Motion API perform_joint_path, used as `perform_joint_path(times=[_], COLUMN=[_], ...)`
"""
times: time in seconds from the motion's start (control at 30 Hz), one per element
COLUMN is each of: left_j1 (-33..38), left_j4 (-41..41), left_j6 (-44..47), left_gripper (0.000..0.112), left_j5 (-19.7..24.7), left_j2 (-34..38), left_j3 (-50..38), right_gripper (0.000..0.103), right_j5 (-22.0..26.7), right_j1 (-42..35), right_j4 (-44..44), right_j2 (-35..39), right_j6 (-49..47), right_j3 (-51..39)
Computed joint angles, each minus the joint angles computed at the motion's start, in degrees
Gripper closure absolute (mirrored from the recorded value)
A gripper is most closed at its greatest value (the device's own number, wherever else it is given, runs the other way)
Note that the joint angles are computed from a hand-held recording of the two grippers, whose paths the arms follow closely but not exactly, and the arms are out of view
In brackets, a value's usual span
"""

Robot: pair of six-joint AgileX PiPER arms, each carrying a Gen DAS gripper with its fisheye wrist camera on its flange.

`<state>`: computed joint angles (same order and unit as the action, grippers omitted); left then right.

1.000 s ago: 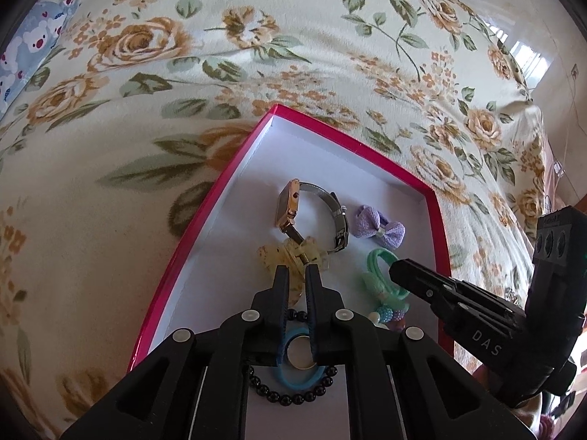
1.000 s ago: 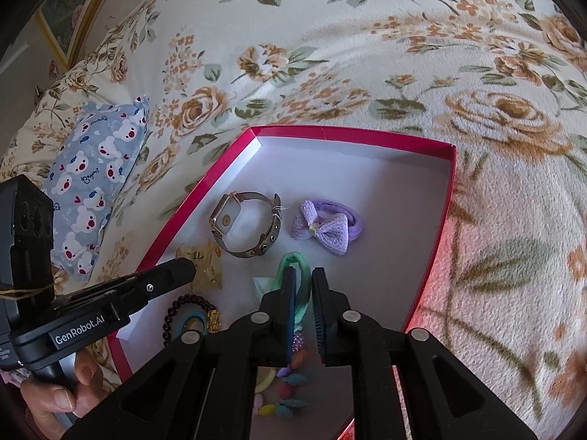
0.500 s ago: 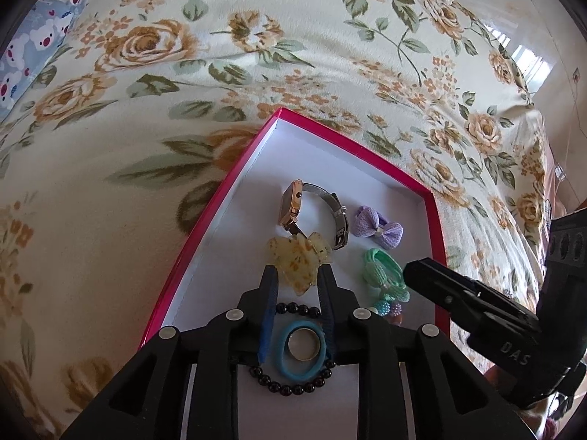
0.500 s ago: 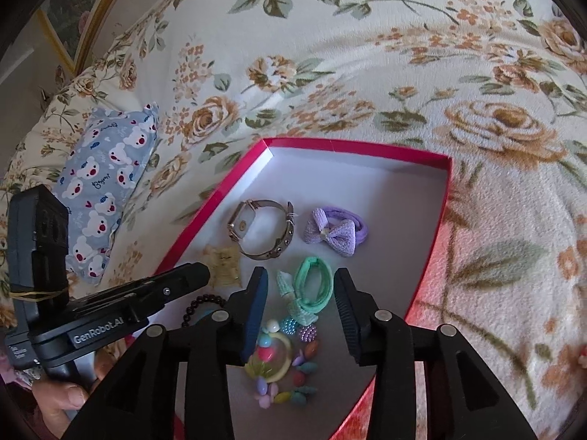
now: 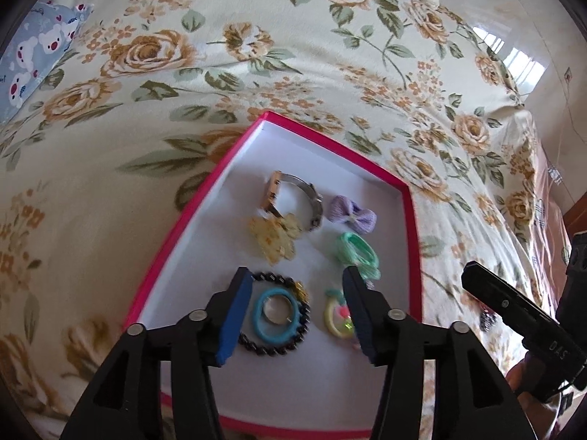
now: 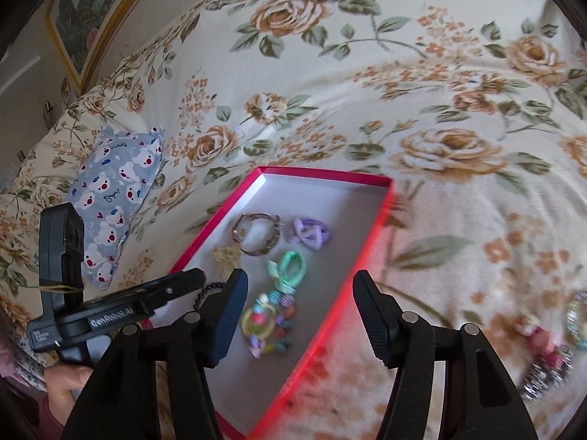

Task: Organize jewelry
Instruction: 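Grasp the pink charm keychain with the left tool while the right tool grasps the beaded bracelet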

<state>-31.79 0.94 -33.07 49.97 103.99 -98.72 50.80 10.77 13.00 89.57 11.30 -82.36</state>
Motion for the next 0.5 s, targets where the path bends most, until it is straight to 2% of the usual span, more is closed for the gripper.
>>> perform_joint_path(times=[0.17,0.33,0.5], left_j1=[-2.4,-5.0,-7.6], left_j4=[0.1,-0.6,-1.2], left_j6=[-0.9,-0.7,0.6], left_gripper=[0.050,0.047,0.047], left_j5=[-0.2,0.1,2.2], left_j2=[-2.8,-4.1,-2.6], left_j3=[2.1,2.6,-0.6], right_gripper=[0.039,0.038,0.037], right_j5=[1.7,3.9,6.7], right_j1=[-2.6,-6.6,-12.0], right_j4=[-2.2,-4.2,-5.7], right_j2=[-6.4,-13.3,-19.3], right_j6=[0.8,1.4,0.4], right_j3=[5.1,10.4,14.1])
